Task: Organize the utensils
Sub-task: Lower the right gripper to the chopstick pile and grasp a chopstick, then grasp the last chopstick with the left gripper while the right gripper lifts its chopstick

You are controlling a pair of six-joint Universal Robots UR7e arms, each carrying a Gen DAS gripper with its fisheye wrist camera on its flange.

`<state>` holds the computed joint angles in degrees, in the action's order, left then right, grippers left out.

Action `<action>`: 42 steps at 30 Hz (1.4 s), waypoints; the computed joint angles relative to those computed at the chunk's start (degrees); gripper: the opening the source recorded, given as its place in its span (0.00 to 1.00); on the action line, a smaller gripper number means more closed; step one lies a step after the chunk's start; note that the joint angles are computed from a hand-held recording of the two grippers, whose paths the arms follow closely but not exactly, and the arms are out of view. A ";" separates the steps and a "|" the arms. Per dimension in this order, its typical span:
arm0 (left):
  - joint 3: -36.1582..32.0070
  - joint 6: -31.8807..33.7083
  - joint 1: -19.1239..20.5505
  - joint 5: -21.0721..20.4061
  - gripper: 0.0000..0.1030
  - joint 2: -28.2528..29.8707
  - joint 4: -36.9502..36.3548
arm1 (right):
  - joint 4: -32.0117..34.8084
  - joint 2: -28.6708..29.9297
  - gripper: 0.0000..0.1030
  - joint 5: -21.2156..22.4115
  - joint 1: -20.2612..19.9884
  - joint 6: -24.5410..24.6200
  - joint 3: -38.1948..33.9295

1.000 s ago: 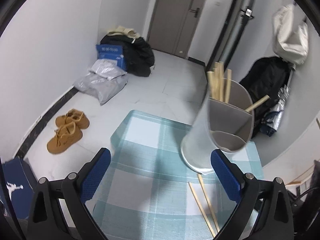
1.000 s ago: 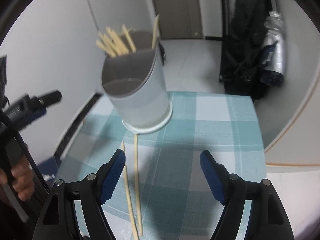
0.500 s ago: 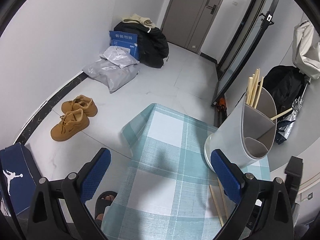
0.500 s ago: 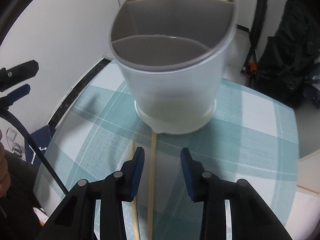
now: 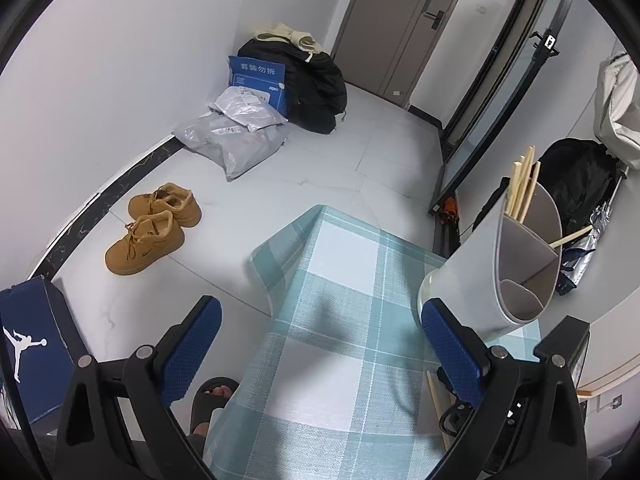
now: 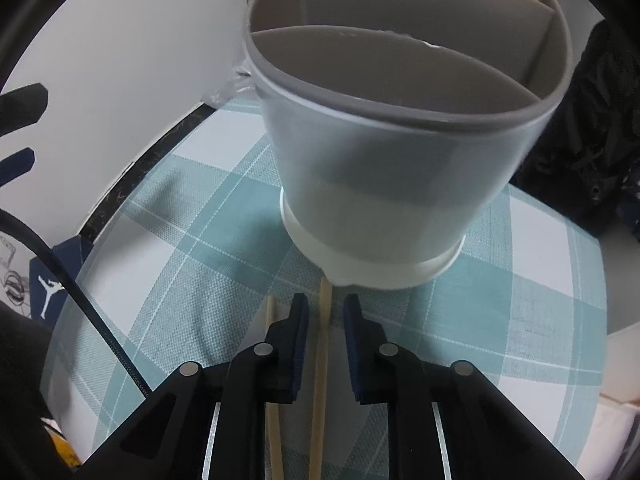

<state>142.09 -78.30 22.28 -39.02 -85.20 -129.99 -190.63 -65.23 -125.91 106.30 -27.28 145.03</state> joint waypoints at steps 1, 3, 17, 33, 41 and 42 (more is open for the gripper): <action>0.08 0.07 0.23 -0.42 0.96 -0.04 -0.41 | -0.08 0.06 0.07 0.39 -0.03 0.02 0.04; 0.00 0.12 0.59 -1.09 0.96 0.13 -0.69 | 0.98 -0.66 0.05 0.94 -0.08 0.69 0.29; -1.31 -0.54 -2.04 -1.93 0.96 4.07 0.66 | 5.52 -12.35 0.05 5.58 -2.74 3.10 3.91; -5.16 0.33 -4.94 -4.12 0.96 12.70 3.49 | 5.17 -28.16 0.05 17.04 -8.18 7.79 8.19; -7.10 3.73 -4.54 -8.07 0.96 18.11 2.27 | 9.81 -37.72 0.05 27.06 -14.48 8.83 9.44; -7.23 4.19 -4.17 -8.81 0.96 18.67 1.90 | 10.44 -38.82 0.05 28.25 -15.17 8.90 9.55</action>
